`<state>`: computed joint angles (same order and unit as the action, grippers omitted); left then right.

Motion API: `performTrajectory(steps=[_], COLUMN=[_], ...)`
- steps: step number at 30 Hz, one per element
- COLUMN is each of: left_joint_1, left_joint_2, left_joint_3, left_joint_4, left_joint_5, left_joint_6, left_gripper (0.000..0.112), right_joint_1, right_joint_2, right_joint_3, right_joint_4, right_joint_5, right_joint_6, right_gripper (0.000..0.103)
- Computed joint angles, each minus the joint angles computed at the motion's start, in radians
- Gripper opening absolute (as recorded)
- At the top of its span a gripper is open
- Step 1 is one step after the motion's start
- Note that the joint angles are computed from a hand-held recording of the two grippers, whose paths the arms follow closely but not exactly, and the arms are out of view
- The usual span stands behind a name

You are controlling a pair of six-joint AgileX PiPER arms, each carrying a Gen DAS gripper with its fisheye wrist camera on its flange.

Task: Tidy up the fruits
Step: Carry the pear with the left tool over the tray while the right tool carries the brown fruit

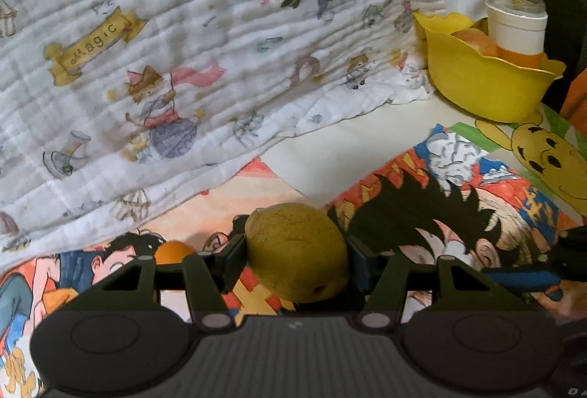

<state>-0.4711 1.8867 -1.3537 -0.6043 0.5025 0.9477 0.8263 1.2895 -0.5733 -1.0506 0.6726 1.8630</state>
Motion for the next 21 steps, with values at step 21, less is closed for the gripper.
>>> performTrajectory(steps=[21], left_joint_1=[0.002], left_joint_2=[-0.308], left_joint_3=[0.276], left_joint_4=[-0.03], left_joint_5=[0.024], left_joint_6=[-0.076], left_gripper=[0.062], right_joint_1=[0.359], right_joint_2=[-0.212], right_joint_3=[0.036], right_joint_4=[0.076], right_joint_5=[0.296], right_joint_6=[0.02], right_gripper=[0.031])
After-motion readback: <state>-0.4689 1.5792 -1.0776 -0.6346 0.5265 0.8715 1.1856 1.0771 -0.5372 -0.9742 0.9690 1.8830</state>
